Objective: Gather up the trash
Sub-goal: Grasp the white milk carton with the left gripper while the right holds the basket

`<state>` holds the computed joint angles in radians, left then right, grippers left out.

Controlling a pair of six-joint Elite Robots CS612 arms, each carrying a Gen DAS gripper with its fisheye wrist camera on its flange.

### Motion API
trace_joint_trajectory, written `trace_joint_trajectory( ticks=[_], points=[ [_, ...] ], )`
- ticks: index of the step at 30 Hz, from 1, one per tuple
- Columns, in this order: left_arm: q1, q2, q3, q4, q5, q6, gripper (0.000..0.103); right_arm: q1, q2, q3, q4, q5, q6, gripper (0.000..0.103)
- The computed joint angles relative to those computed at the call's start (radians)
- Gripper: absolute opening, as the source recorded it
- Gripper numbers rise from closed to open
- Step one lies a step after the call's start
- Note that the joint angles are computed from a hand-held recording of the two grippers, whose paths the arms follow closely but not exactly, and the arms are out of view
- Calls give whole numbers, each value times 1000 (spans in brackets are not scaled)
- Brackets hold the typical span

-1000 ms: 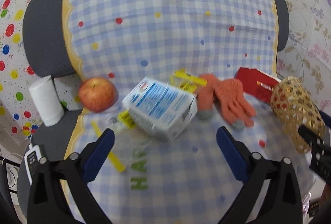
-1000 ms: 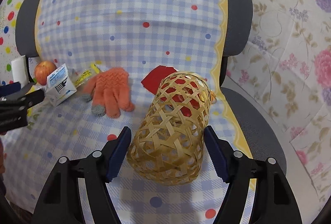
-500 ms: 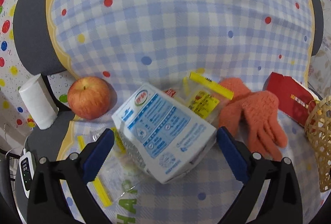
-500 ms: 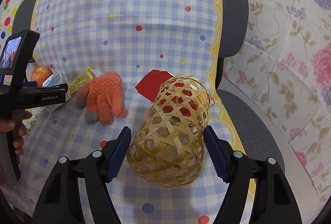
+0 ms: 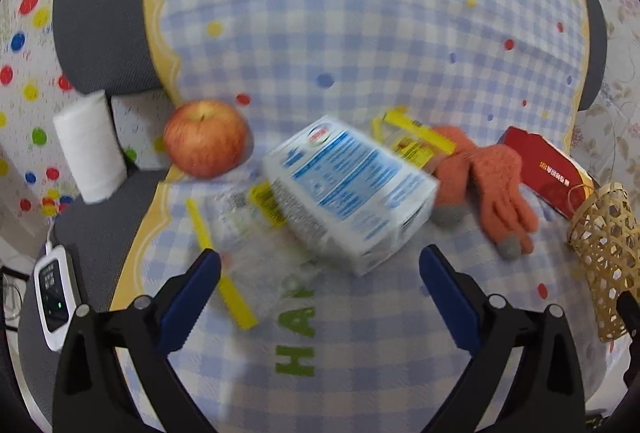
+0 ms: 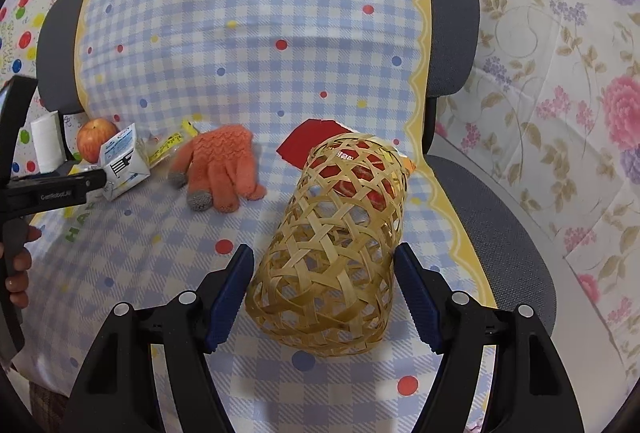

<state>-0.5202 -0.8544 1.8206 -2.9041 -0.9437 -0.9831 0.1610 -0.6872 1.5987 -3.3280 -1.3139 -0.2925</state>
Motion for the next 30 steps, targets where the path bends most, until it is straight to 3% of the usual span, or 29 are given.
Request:
trace_joint_trajectory(
  ticks=[3,11,20,25,27,30],
  points=[
    [4,23,-55,43,20,23,96,1,2,-5,8,-3,1,72],
    [32,60,-142,184,35,-28,96,1,5,-10,15,-4,-6,72],
    [40,1,-2,86,-51,-132,96,4,5,-7,16,9,1,72],
    [38,11,18,-43,-53,-100,95,10,4,-1,9,4,-1,72],
    [34,18,-4,2,-28,-94,84,10,2,0,10,4,-1,72],
    [37,25,-27,65,-18,-104,77,9,2,0,10,3,-5,72]
  ],
)
